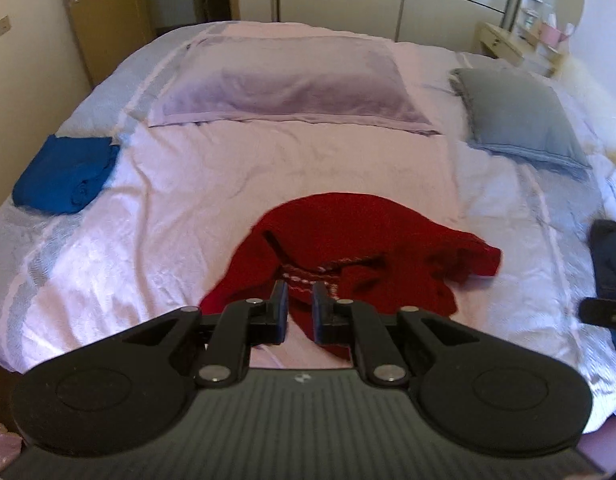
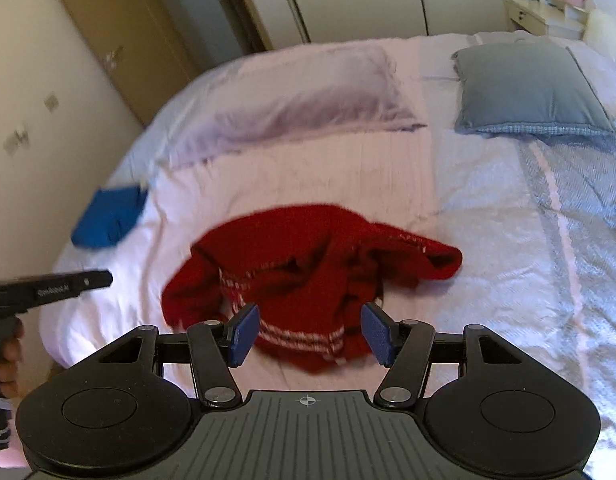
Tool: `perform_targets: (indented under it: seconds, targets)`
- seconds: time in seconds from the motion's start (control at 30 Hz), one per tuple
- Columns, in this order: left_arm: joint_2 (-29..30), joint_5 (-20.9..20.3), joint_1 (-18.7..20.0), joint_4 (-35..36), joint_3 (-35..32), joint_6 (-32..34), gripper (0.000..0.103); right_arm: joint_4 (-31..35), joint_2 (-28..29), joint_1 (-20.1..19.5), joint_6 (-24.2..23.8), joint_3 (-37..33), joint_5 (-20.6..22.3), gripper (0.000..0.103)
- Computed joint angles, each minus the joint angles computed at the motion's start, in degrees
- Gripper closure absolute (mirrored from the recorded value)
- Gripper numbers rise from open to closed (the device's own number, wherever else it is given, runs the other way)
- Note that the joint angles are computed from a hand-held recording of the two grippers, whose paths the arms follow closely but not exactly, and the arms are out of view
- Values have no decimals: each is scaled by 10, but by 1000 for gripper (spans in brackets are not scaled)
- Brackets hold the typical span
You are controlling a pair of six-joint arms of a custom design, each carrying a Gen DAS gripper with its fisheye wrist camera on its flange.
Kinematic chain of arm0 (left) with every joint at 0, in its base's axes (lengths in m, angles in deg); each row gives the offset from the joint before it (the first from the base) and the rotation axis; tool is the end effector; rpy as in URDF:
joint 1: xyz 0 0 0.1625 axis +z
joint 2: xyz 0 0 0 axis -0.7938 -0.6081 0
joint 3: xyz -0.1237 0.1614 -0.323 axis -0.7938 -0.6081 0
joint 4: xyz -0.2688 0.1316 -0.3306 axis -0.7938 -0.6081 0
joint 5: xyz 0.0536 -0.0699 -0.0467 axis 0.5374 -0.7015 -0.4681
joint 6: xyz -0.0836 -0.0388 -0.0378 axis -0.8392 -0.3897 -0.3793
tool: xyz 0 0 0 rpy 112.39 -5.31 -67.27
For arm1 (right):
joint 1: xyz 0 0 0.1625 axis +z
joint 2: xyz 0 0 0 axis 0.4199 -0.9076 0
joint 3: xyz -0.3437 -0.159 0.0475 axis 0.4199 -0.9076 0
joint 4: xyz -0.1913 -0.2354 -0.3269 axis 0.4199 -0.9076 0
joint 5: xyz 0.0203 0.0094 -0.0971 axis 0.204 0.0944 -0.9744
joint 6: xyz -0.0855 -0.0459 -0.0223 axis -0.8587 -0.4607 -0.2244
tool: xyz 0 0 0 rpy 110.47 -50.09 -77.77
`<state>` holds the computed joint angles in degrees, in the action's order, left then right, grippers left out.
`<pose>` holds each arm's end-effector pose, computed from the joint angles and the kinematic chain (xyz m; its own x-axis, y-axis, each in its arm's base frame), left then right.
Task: Fold clothes
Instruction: 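Lift the red sweater with both grippers and drop it onto the open bed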
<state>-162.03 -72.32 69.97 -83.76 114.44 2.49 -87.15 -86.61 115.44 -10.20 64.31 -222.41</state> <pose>-0.3199 -0.3115 0.4041 -0.6895 0.2613 -0.6755 0.5665 0.7757 -0.2782 0.3918 -0.2450 0.2864 -0.8848 0.0497 0.4634 -0.2438 0.7980 -0.5511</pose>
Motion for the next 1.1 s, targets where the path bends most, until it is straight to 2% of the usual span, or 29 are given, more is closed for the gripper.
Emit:
perform_targets:
  seconds: [0.07, 0.13, 0.23, 0.43, 0.57, 0.83, 1.1]
  targets:
    - [-9, -2, -18, 3, 10, -4, 89, -4, 14, -5, -13, 0, -1, 43]
    - [-8, -3, -35, 3, 13, -5, 84, 36, 17, 6, 3, -11, -3, 43]
    - [-12, -10, -49, 15, 21, -10, 82, 96, 23, 22, 28, -29, -3, 43]
    - [-15, -40, -82, 69, 33, -61, 82, 162, -10, 46, 98, -6, 24, 43]
    - [-21, -67, -115, 101, 43, -97, 79, 220, -27, 80, 155, -6, 40, 43]
    - [-41, -126, -210, 184, 49, -189, 75, 286, -47, 142, 243, -1, 62, 43]
    - [-55, -165, -280, 252, 40, -259, 74, 307, -51, 196, 296, 4, 80, 43]
